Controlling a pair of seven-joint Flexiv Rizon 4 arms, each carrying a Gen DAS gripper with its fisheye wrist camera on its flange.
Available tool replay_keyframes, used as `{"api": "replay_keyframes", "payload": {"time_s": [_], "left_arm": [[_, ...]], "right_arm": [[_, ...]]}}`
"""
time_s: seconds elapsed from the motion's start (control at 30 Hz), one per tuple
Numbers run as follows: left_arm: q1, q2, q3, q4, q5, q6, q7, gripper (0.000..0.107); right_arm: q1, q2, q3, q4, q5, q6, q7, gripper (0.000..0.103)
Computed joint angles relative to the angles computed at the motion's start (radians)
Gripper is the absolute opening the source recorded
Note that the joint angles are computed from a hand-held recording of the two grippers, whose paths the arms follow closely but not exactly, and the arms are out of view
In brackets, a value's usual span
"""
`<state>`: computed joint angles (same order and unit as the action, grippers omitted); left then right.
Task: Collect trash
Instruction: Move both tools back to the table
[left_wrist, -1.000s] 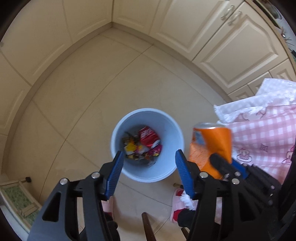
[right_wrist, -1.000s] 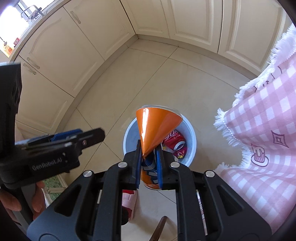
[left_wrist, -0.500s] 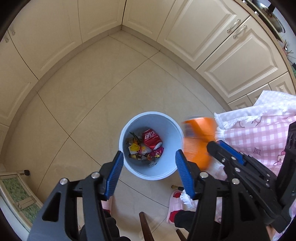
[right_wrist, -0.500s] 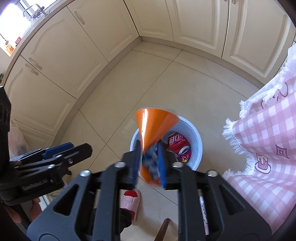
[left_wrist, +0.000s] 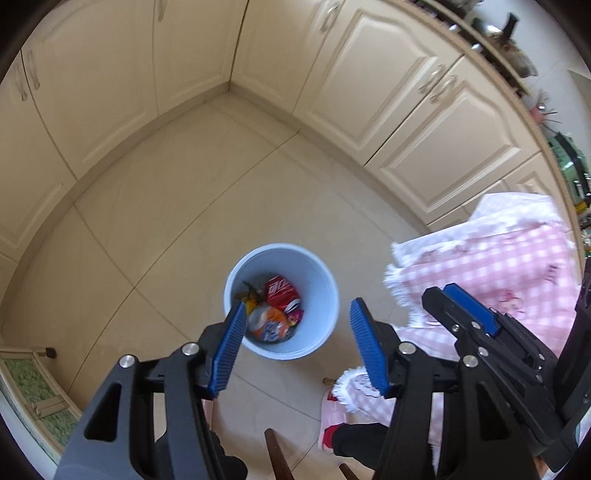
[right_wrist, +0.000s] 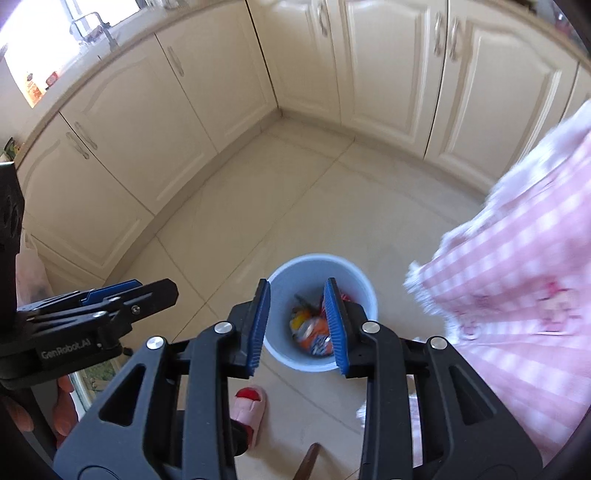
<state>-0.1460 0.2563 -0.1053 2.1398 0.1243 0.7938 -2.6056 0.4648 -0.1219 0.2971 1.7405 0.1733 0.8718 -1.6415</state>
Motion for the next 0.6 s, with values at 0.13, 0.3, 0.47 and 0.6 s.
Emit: {"api": "replay_keyframes", "payload": {"time_s": [0.13, 0.3, 0.47, 0.6], "left_arm": [[-0.001, 0.036, -0.055, -0.086, 0.062, -0.057, -0.038, 0.057], [-0.002, 0.052, -0.154, -0.239, 0.187, -0.142, -0.098, 0.061], [-0.036, -0.024, -0.236, -0.422, 0.285, -0.178, -0.101, 0.065], [-0.085, -0.146, -0.281, -0.569, 0.343, -0.208, -0.087, 0.065]], "right_arm": [[-0.019, 0.097, -0.005, 0.022, 0.016, 0.017, -0.033, 0.032], [-0.044, 0.236, -0.047, 0.039, 0.085, 0.029, -0.104, 0.044], [-0.080, 0.364, -0.140, 0.047, 0.166, 0.010, -0.182, 0.046], [-0.135, 0.413, -0.211, 0.059, 0.167, 0.001, -0.210, 0.049]]}}
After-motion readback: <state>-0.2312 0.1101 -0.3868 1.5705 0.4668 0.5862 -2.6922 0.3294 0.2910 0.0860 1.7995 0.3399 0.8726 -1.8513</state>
